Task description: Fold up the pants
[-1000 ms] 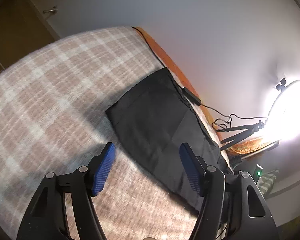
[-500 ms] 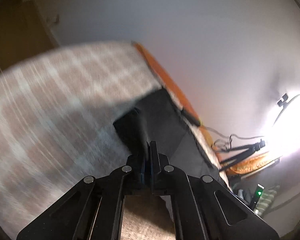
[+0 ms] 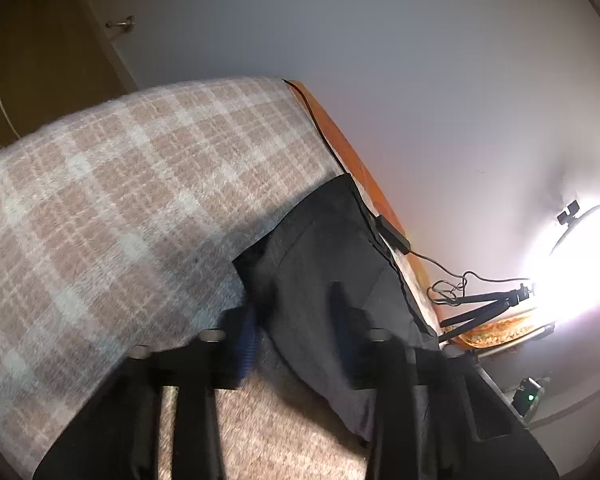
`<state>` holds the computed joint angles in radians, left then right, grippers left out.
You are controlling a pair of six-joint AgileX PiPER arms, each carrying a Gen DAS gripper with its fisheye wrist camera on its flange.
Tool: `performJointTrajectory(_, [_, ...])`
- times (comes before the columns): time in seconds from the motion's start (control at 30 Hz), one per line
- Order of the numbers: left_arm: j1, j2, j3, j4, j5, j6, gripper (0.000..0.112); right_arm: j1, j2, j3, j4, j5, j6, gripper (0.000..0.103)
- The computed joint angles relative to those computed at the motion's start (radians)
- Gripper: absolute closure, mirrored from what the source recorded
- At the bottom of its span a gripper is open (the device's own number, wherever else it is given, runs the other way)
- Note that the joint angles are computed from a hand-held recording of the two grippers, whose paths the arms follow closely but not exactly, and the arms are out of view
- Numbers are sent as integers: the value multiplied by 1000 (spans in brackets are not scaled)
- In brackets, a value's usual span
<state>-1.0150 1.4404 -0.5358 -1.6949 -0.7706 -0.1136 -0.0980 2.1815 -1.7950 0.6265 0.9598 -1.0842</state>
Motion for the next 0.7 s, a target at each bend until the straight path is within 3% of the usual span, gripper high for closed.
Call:
performJointTrajectory(0.27, [-22, 21, 10, 53, -11, -71, 75, 66, -130, 227, 73, 28, -139, 66])
performJointTrajectory(0.43, [65, 77, -18, 205, 35, -169, 75, 138, -190, 301, 84, 18, -176, 65])
performJointTrajectory(0.5, [108, 101, -36, 265, 61, -197, 84, 165, -204, 307, 81, 13, -174, 62])
performJointTrajectory(0.57, [140, 125, -54, 316, 84, -224, 111, 192, -204, 295, 75, -3, -154, 61])
performJointTrajectory(0.7, [87, 131, -76, 230, 2, -142, 110, 232, -194, 257, 66, 0, -108, 61])
